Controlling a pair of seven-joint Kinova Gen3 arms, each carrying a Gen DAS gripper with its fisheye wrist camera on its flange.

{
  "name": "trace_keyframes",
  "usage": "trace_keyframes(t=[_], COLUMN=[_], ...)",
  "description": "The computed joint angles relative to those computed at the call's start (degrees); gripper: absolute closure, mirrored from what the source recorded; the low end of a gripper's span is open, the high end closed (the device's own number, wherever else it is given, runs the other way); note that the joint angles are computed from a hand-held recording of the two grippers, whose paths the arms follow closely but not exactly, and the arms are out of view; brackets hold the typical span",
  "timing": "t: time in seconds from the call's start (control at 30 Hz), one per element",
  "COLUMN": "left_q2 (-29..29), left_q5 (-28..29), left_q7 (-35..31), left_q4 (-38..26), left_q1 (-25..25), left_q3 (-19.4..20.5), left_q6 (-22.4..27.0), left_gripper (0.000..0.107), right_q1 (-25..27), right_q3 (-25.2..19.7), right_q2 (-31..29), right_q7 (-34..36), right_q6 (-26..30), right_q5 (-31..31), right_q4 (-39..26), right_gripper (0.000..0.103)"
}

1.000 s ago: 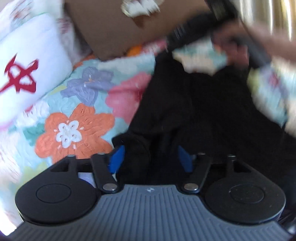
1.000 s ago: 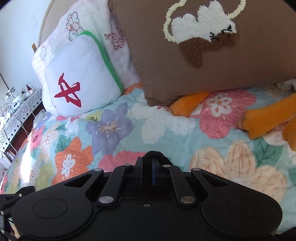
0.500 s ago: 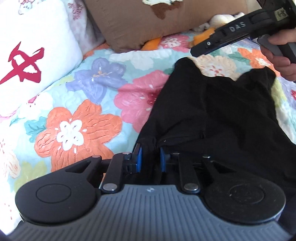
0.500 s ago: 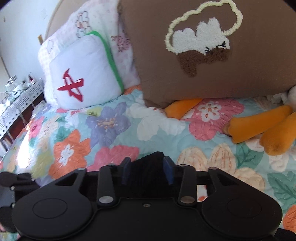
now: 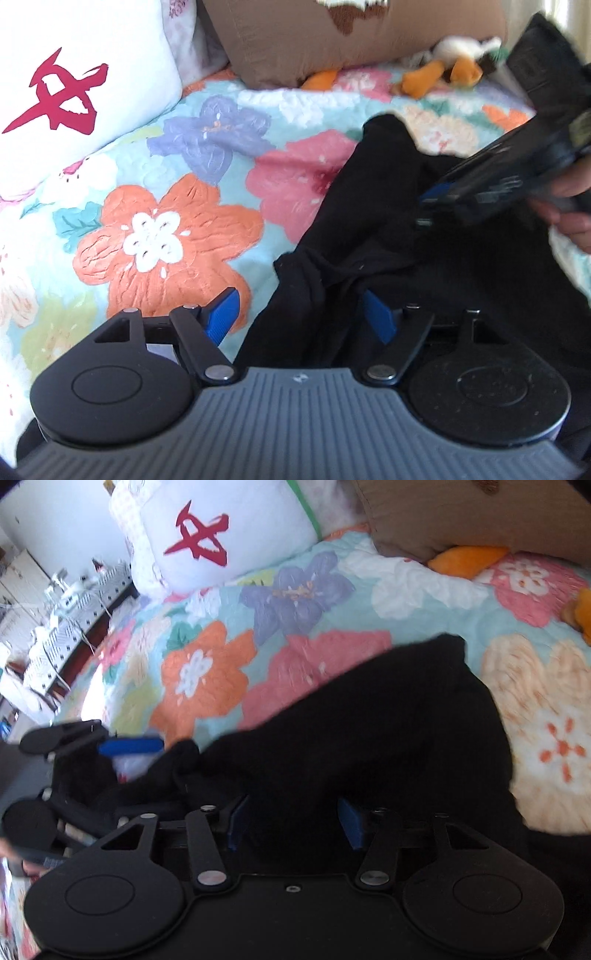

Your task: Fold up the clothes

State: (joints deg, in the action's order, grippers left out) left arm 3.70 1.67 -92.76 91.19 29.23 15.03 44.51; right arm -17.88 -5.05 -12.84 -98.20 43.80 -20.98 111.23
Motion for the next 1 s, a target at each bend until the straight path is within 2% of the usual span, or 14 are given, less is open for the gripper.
trace_keyframes(t=[0.03,0.13,0.27,0.33,0.37,0.4,0.43,0.53,0.6,0.7,0.77,0.87,0.93,1.0], left_q2=[-0.7,-1.7,0.4,2.8,4.3,5.6,6.3,5.7,6.2,9.2,11.4,10.5,10.1,9.8], left_q5=[1.2,-0.7,-10.0,-14.5,-16.8,-18.4,-19.0,-15.4,-13.9,-17.8,-18.5,-15.7,-17.6,-20.7], left_q7=[-0.7,-2.2,4.9,9.6,11.9,14.2,16.6,23.6,28.2,34.7,39.4,45.4,45.3,43.5], left_q4=[0.8,2.2,-0.8,-3.5,-5.4,-7.0,-7.9,-8.3,-9.0,-12.1,-12.8,-9.4,-8.4,-8.1], left_q1=[0.4,4.6,1.6,2.6,4.5,7.1,9.3,12.6,13.1,13.5,11.3,4.1,3.6,4.4], left_q3=[-0.9,-4.6,2.2,3.1,2.0,-0.2,-2.9,-10.9,-14.1,-15.6,-14.3,-9.1,-7.7,-7.1], left_q6=[-1.3,-4.5,-2.3,0.5,2.4,4.1,4.9,1.9,1.2,5.2,6.7,2.4,1.3,1.4], left_gripper=[0.034,0.034,0.034,0.034,0.039,0.051,0.104,0.100,0.100,0.101,0.099,0.099,0.097,0.094], right_q1=[0.8,3.8,-3.4,-3.5,-2.0,0.5,3.2,11.1,16.4,24.4,29.7,37.7,39.9,37.9], right_q3=[-0.4,-0.7,8.7,10.1,9.2,7.4,5.6,0.2,-3.4,-9.2,-12.9,-18.3,-20.2,-18.4], right_q2=[0.5,1.7,3.1,4.1,4.7,5.1,5.4,5.6,4.8,1.4,-1.1,-4.3,-6.6,-6.8], right_q7=[1.7,8.7,11.8,15.3,17.3,19.4,21.7,25.4,23.9,17.1,12.6,8.5,5.4,5.1], right_q6=[-1.0,-5.3,-8.5,-9.1,-9.3,-9.3,-9.2,-9.0,-7.3,-7.3,-7.4,-3.6,-2.7,-2.0], right_q5=[-1.0,-7.5,-16.9,-21.5,-23.9,-26.2,-28.5,-33.7,-32.7,-26.2,-21.6,-14.6,-9.9,-7.7], right_q4=[-0.2,-0.1,-1.5,-2.0,-2.3,-2.5,-2.4,-1.9,-2.1,-1.1,0.4,0.5,0.7,1.0], right_gripper=[0.097,0.097,0.097,0.097,0.097,0.097,0.097,0.097,0.092,0.092,0.091,0.091,0.083,0.044])
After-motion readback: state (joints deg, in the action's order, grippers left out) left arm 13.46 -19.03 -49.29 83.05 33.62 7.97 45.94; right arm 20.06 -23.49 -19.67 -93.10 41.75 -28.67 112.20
